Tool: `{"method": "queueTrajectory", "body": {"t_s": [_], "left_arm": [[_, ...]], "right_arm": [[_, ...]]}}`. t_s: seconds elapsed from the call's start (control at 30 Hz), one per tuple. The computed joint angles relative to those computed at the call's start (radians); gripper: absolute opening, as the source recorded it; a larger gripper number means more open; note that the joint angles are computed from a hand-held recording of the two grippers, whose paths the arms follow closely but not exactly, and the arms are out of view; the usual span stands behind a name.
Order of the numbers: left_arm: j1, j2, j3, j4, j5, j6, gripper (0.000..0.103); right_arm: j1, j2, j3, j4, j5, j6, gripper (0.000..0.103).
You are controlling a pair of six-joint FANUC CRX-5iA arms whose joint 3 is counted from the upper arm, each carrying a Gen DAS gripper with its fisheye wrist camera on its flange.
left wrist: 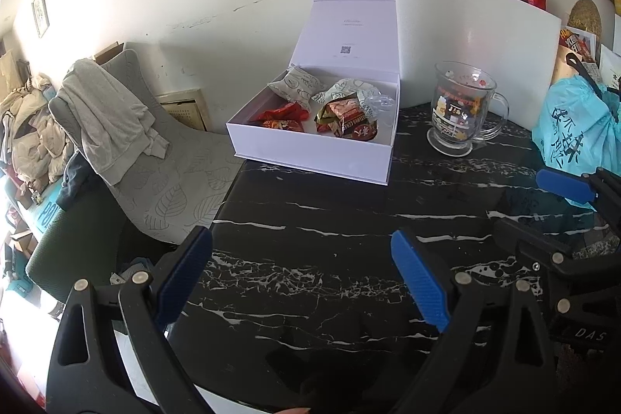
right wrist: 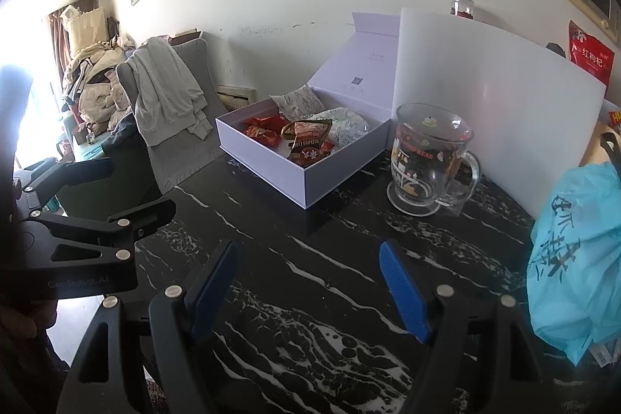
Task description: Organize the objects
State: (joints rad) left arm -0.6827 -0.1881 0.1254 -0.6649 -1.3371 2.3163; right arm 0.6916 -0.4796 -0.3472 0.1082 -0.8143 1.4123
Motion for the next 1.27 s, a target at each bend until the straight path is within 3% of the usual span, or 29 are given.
{"method": "queueTrajectory", "body": {"t_s": [1.27], "left_arm": [[0.023, 0.015, -0.022, 0.048, 0.031, -0.028, 0.093]], "right_arm": [[0.006, 0.008, -0.006, 0.025, -0.031, -0.035, 0.077]]}}
